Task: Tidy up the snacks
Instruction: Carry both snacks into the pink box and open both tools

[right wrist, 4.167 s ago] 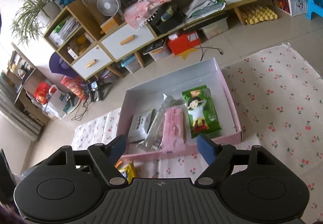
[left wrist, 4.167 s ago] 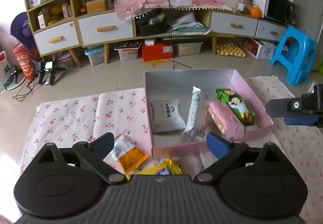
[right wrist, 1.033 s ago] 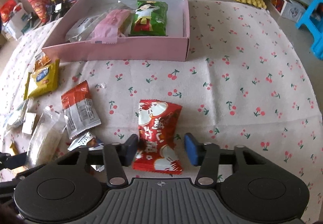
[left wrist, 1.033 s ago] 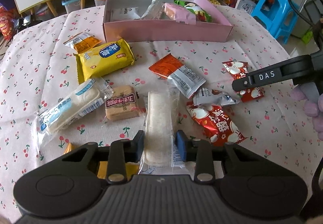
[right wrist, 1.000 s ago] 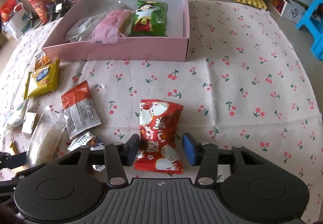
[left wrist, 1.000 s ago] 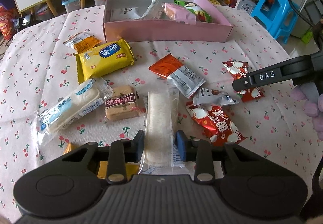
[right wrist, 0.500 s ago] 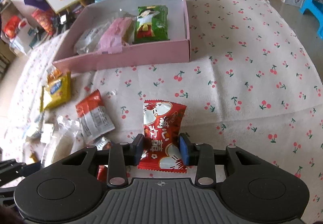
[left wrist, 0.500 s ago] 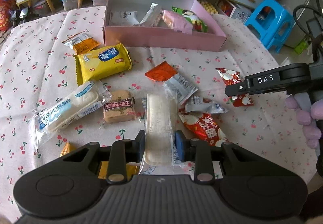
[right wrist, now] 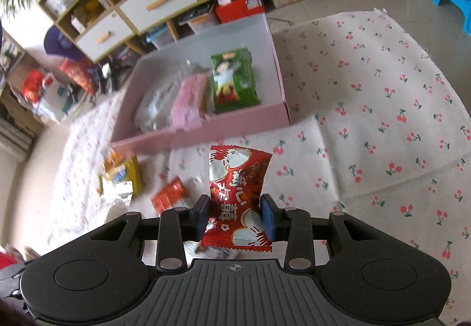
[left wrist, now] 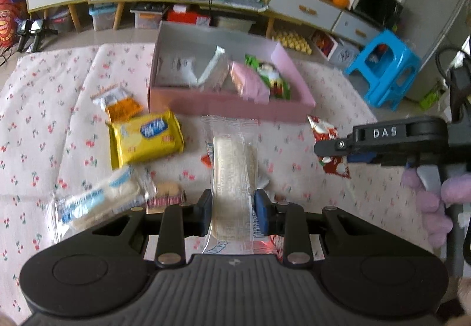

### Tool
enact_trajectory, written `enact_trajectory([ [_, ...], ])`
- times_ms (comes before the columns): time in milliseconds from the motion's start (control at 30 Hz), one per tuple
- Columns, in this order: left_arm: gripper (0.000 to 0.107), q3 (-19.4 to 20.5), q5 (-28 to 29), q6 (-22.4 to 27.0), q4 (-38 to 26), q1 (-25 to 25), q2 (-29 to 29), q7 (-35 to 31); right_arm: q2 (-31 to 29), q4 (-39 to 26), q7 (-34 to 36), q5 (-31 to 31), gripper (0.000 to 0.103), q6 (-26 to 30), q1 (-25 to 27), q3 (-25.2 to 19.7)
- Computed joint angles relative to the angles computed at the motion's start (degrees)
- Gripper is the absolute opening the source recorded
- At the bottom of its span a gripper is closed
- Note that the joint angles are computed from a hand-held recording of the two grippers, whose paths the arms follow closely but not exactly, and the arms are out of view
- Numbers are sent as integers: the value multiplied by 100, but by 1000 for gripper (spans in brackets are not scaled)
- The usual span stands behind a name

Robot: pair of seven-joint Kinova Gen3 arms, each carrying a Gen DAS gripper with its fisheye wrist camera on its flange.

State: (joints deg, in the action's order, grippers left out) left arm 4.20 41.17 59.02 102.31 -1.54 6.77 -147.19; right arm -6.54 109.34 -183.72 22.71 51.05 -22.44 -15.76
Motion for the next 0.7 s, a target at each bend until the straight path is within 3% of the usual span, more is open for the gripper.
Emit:
enact_trajectory([
  [433, 27, 237, 289, -692, -447, 231, 392, 870, -25, 102, -1283, 929, 36, -678, 317, -60],
  [600, 27, 387, -18, -956, -863, 402, 705, 1397, 2, 369, -2089, 1271, 36, -1426, 537, 48],
  [700, 27, 474, -176, -1049, -1103, 453, 894, 1609, 125, 349, -2241, 1412, 36, -1555, 622, 107],
])
